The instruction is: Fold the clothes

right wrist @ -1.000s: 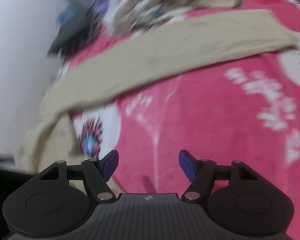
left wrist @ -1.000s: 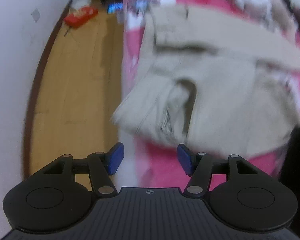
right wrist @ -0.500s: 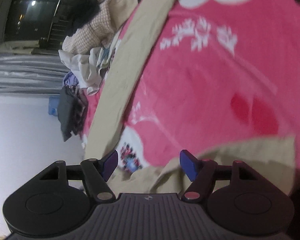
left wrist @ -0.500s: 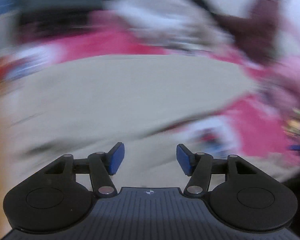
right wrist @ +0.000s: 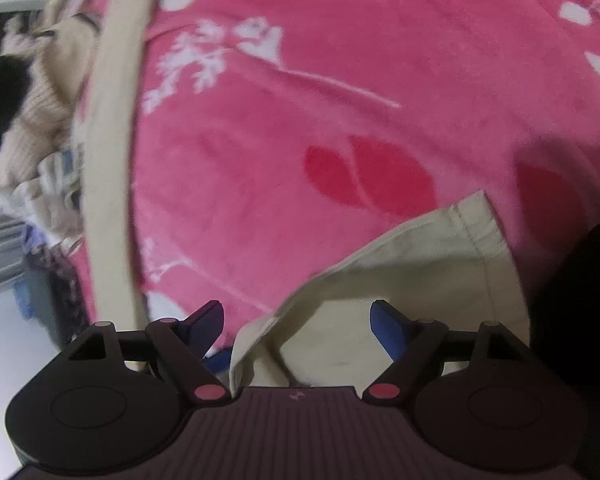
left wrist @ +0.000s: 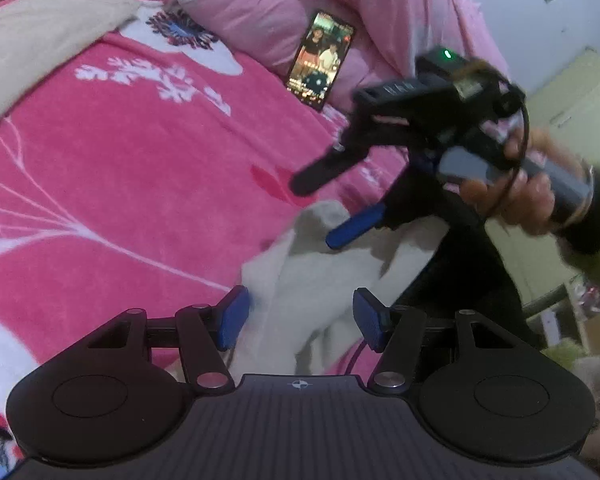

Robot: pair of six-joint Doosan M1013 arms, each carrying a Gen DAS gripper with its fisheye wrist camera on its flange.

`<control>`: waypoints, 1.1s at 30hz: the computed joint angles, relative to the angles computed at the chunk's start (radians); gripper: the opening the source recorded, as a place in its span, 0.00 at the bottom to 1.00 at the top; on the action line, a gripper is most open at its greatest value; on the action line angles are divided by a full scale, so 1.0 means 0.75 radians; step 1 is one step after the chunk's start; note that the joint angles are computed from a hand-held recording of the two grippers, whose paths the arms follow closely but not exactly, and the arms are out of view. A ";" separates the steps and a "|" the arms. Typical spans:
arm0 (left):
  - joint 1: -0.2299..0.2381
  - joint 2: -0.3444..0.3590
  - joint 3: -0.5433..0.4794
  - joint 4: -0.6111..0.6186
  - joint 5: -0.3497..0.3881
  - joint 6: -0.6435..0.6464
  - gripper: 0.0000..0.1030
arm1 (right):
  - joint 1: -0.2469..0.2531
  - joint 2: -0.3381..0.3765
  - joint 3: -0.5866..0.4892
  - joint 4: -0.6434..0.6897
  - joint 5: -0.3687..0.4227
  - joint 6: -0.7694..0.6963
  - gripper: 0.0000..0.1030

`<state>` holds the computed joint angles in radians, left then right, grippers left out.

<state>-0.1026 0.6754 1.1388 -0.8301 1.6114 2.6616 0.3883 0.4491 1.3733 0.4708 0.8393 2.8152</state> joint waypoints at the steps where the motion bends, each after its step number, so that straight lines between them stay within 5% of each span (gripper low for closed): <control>1: -0.006 -0.019 0.038 0.005 -0.063 0.027 0.52 | -0.004 0.011 -0.011 -0.003 0.022 0.018 0.81; 4: -0.014 -0.072 0.121 0.027 -0.218 0.030 0.22 | -0.010 0.042 -0.040 -0.023 0.083 0.071 0.81; 9: -0.007 -0.078 0.121 0.001 -0.195 0.003 0.07 | -0.015 0.070 -0.066 -0.040 0.146 0.104 0.78; 12: 0.008 -0.040 0.063 -0.088 -0.034 -0.055 0.06 | -0.003 0.079 -0.091 -0.090 0.195 0.119 0.64; 17: 0.018 -0.025 0.052 -0.163 0.090 -0.085 0.05 | 0.023 0.062 -0.103 -0.180 0.195 0.108 0.06; 22: 0.059 -0.022 0.005 -0.311 0.071 -0.120 0.02 | 0.040 0.065 -0.230 -0.386 -0.040 -0.117 0.04; 27: 0.100 -0.018 -0.045 -0.578 -0.018 -0.210 0.02 | 0.060 0.081 -0.411 -0.546 -0.297 -0.604 0.04; 33: 0.067 0.007 -0.042 -0.615 -0.044 -0.288 0.02 | 0.045 0.049 -0.309 -0.764 -0.310 -0.429 0.04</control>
<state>-0.0522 0.6808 1.1071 -1.2916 1.5787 2.4457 0.4224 0.4855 1.1415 -0.1020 0.6066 2.4935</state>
